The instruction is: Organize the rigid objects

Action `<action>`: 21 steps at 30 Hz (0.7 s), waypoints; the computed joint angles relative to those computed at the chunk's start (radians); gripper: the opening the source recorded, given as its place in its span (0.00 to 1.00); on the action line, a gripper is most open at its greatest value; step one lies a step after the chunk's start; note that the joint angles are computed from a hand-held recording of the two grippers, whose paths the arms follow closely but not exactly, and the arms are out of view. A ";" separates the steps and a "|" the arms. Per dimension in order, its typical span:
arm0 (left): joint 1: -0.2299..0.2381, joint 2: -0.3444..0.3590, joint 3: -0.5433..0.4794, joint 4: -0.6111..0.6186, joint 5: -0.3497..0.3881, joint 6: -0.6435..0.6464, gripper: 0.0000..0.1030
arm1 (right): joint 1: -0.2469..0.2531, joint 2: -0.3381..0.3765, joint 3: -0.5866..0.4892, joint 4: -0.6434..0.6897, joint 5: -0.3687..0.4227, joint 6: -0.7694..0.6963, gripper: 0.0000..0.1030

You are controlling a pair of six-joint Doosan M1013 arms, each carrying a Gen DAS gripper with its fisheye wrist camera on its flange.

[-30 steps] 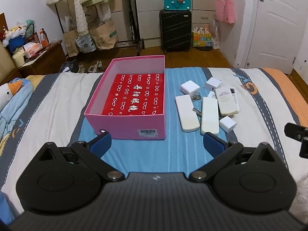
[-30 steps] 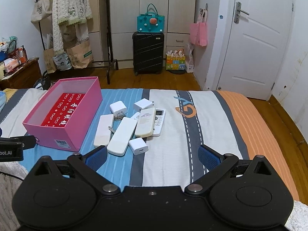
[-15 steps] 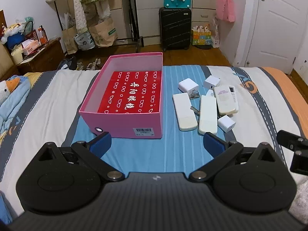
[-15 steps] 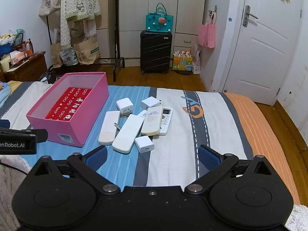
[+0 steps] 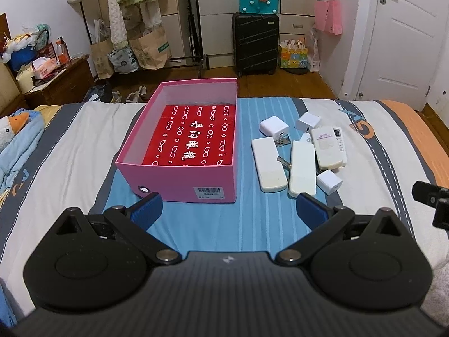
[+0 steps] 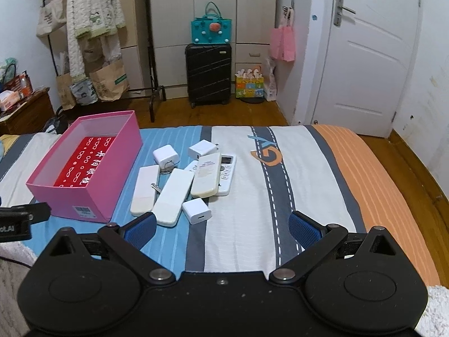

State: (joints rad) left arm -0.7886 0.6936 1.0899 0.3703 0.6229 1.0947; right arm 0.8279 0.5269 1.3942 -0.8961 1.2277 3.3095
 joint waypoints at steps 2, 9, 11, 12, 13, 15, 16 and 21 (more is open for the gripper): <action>0.001 -0.003 0.002 -0.011 0.001 0.012 1.00 | 0.000 -0.001 0.002 0.000 0.000 0.003 0.99; 0.000 -0.015 0.018 0.003 -0.016 0.003 1.00 | 0.000 -0.005 0.009 -0.005 -0.003 0.011 0.99; 0.000 -0.017 0.022 0.007 -0.021 -0.002 1.00 | 0.000 -0.005 0.010 -0.007 -0.004 0.008 0.99; 0.000 -0.017 0.021 0.009 -0.022 -0.001 1.00 | 0.001 -0.004 0.010 -0.008 -0.004 0.006 0.99; -0.001 -0.018 0.025 0.020 -0.028 -0.009 1.00 | 0.001 -0.004 0.009 -0.008 -0.005 0.005 0.99; -0.002 -0.020 0.032 0.048 -0.041 -0.025 1.00 | 0.001 -0.003 0.010 -0.007 -0.006 0.000 0.99; -0.004 -0.021 0.035 0.061 -0.045 -0.033 1.00 | 0.000 -0.003 0.009 -0.005 -0.006 -0.001 0.99; 0.002 -0.023 0.032 0.008 -0.038 -0.017 1.00 | 0.000 -0.001 0.006 -0.001 -0.005 -0.004 0.99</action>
